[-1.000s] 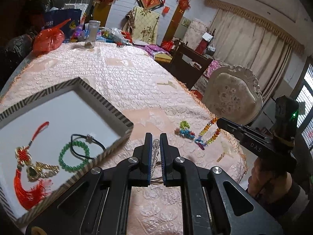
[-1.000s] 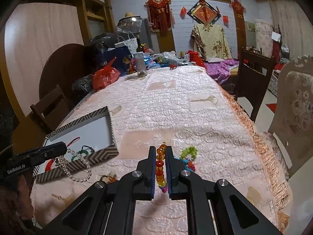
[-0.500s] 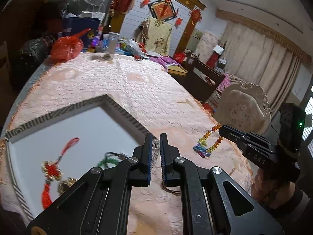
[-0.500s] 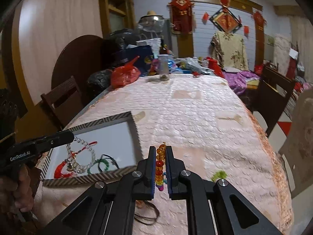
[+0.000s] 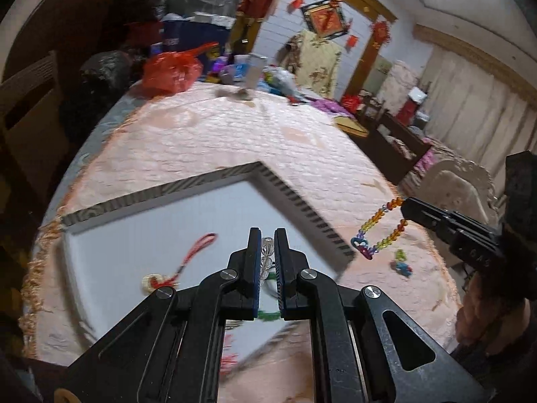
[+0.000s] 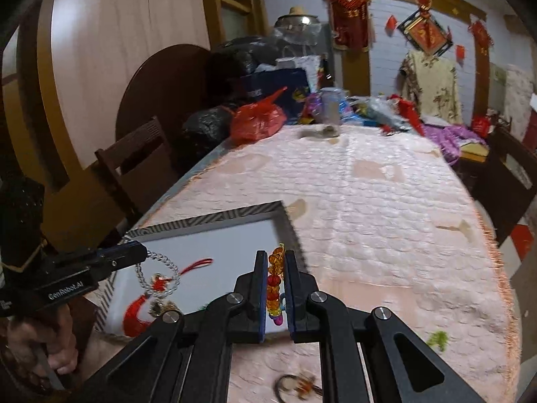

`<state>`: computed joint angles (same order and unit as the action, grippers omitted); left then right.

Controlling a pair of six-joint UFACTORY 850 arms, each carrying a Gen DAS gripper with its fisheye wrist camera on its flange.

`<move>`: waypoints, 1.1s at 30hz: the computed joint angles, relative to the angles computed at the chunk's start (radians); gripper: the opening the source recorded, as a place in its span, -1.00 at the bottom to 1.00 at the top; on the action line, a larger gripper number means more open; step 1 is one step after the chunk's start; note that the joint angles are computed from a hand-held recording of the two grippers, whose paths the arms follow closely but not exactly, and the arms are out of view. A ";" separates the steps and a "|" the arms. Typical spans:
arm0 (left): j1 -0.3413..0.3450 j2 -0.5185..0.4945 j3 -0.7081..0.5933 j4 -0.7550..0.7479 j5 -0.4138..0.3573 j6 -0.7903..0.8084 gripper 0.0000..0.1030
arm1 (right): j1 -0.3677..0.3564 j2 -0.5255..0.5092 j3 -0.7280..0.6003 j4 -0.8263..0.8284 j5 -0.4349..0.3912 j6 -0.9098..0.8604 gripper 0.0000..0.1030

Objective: Organize jewelry
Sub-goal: 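Carry both bracelets over the box and open the left gripper to release the clear bracelet, then open the right gripper to drop the amber bead bracelet into the box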

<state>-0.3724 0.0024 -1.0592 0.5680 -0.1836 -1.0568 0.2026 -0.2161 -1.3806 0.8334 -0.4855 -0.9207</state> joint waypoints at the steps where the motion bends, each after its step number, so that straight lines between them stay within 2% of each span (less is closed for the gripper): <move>1: 0.007 0.003 0.004 0.011 -0.013 -0.015 -0.88 | 0.007 -0.013 -0.013 -0.007 -0.010 0.013 -0.84; 9: 0.055 -0.016 0.005 -0.084 -0.107 0.033 -0.88 | 0.051 -0.117 -0.099 -0.071 -0.086 0.130 -0.84; 15: 0.074 -0.030 0.005 -0.188 -0.125 0.114 -0.88 | 0.072 -0.159 -0.125 -0.074 -0.122 0.144 -0.84; 21: 0.065 -0.053 -0.002 -0.224 -0.162 0.142 -0.88 | 0.092 -0.196 -0.142 -0.092 -0.145 0.145 -0.84; 27: 0.036 -0.078 0.006 -0.183 -0.216 0.104 -0.88 | 0.075 -0.243 -0.150 -0.100 -0.198 0.172 -0.84; 30: 0.011 -0.092 0.000 -0.131 -0.265 0.061 -0.88 | 0.067 -0.271 -0.162 -0.136 -0.244 0.205 -0.84; 33: -0.002 -0.107 -0.010 -0.091 -0.310 0.022 -0.85 | 0.065 -0.283 -0.165 -0.183 -0.251 0.246 -0.84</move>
